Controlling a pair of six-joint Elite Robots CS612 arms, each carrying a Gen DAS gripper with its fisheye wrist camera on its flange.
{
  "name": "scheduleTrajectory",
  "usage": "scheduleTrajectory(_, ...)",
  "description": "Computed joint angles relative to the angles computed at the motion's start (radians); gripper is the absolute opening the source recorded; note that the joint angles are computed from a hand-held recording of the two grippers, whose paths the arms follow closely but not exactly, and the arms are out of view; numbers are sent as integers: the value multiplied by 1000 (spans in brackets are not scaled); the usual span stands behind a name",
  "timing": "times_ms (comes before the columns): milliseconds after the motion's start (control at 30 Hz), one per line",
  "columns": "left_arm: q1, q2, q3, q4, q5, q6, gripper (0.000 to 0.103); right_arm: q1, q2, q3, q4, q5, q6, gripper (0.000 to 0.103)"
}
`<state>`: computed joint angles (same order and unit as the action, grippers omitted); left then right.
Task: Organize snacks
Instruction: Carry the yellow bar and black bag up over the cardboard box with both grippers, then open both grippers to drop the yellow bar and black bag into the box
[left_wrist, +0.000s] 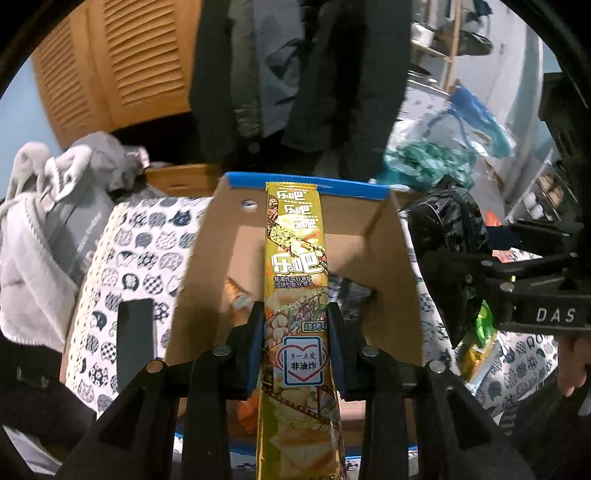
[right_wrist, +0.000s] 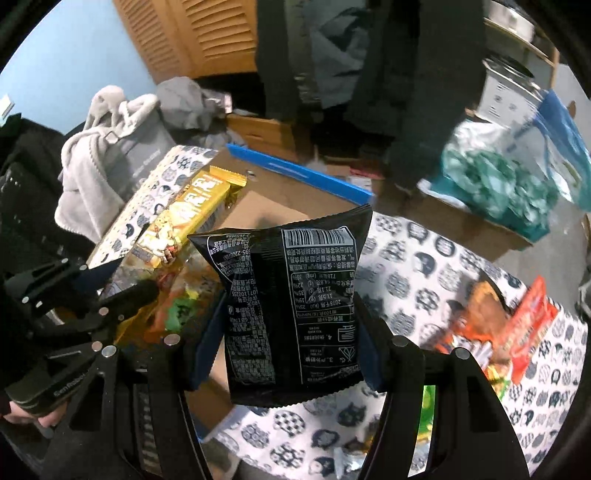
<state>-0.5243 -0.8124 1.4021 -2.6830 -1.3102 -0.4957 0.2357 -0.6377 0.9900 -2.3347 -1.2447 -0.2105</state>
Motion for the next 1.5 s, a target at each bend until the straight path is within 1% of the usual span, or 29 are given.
scheduleTrajectory(133, 9, -6, 14, 0, -6, -32, 32, 15, 20, -30, 17, -2, -16, 63)
scheduleTrajectory(200, 10, -7, 19, -7, -4, -35, 33, 21, 30, -44, 31, 1, -23, 64)
scheduleTrajectory(300, 6, -11, 27, -27, 26, -32, 33, 29, 41, -64, 59, -4, -36, 64)
scheduleTrajectory(367, 2, -13, 28, -23, 56, -27, 33, 34, 45, -68, 56, -24, -36, 65)
scheduleTrajectory(433, 3, -14, 30, -27, 55, -26, 34, 35, 46, -69, 51, -34, -29, 66)
scheduleTrajectory(467, 4, -14, 31, -26, 52, -30, 37, 35, 45, -67, 49, -37, -24, 66)
scheduleTrajectory(633, 7, -11, 29, -27, 38, -37, 39, 27, 36, -52, 34, -41, 3, 67)
scheduleTrajectory(833, 1, 0, 17, -46, 20, -15, 42, 11, 7, -3, 4, -45, 42, 67)
scheduleTrajectory(1000, -12, 9, 7, -73, 10, 29, 43, -3, -17, 39, -11, -67, 61, 67)
scheduleTrajectory(1067, -17, 14, 0, -77, 13, 47, 46, -11, -27, 58, -22, -73, 72, 67)
scheduleTrajectory(1167, -27, 23, -11, -93, 16, 75, 47, -22, -44, 89, -38, -87, 87, 67)
scheduleTrajectory(1300, -36, 39, -40, -78, -3, 101, 47, -40, -67, 133, -61, -102, 112, 67)
scheduleTrajectory(1500, -58, 54, -73, -81, -31, 154, 47, -71, -102, 200, -83, -117, 156, 67)
